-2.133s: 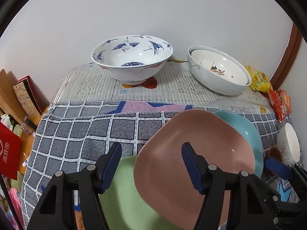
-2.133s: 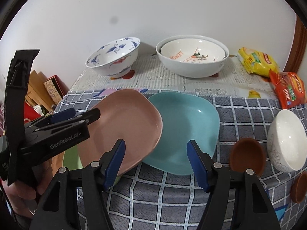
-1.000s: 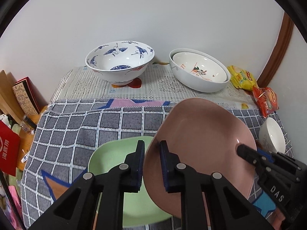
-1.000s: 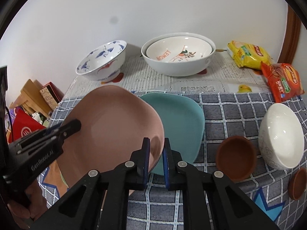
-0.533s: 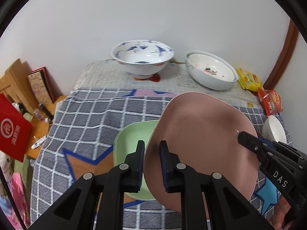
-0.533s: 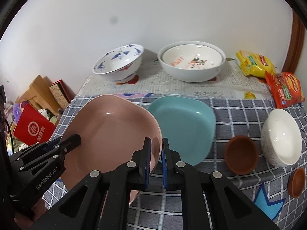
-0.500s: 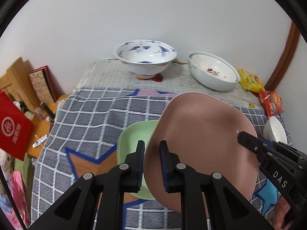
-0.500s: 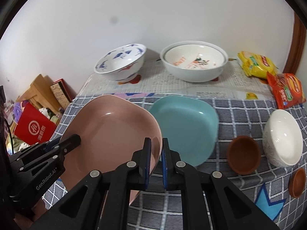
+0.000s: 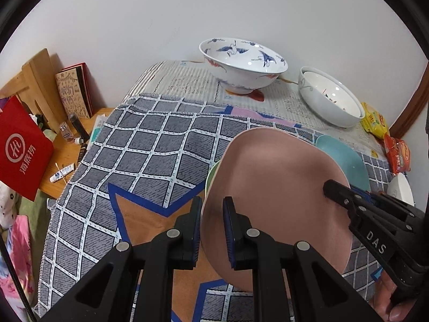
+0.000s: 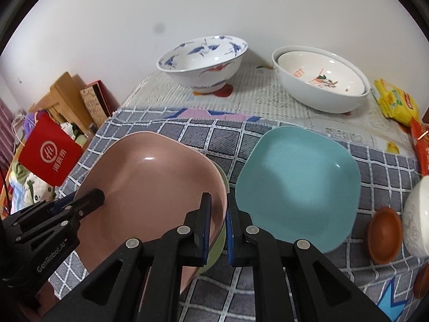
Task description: Organize plates and bowls
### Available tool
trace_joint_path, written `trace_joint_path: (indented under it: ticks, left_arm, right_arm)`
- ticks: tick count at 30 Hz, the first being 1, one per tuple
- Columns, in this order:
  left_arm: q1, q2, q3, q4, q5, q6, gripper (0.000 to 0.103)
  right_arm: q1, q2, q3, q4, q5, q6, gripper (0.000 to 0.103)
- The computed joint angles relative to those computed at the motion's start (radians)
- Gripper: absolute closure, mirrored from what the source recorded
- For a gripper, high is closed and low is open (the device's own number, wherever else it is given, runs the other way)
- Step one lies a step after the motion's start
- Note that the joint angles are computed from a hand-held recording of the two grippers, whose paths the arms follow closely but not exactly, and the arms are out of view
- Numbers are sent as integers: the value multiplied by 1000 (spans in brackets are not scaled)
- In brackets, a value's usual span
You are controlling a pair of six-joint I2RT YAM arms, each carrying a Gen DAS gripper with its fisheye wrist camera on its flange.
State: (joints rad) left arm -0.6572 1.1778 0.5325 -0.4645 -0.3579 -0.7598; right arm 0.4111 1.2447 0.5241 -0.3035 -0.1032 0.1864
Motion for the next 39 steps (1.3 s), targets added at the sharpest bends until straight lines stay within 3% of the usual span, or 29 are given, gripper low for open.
trace_joint_path:
  ticks: [7,18,22,24,28,33,39]
  left_arm:
    - [22,67,-13,72,30,13,88]
    - [9,104,-23,86,47,12,87]
    - [1,72,-21,46,48,3,70]
    - [-20,65,-9,6,15,-1,63]
    - [-36,21,-6,-41,-11,-21,61]
    - [-76,18,32,-90,-46,-48,61]
    - [-148,76,118,-87,-57,-72,61]
  right_arm:
    - [-26,136,20,92,-17,-60,93]
    - [-16,228,45,167,0,-128,91]
    - [-1,241,49,176,10,-153,90]
    - [1,230,39,188,8,-166,89]
    - [-13,179,21,173,-8,-184,68]
    - [-84,30,-1,91,-32,-202,65]
    - [-341,-177,-1,-82,-97,-323,60]
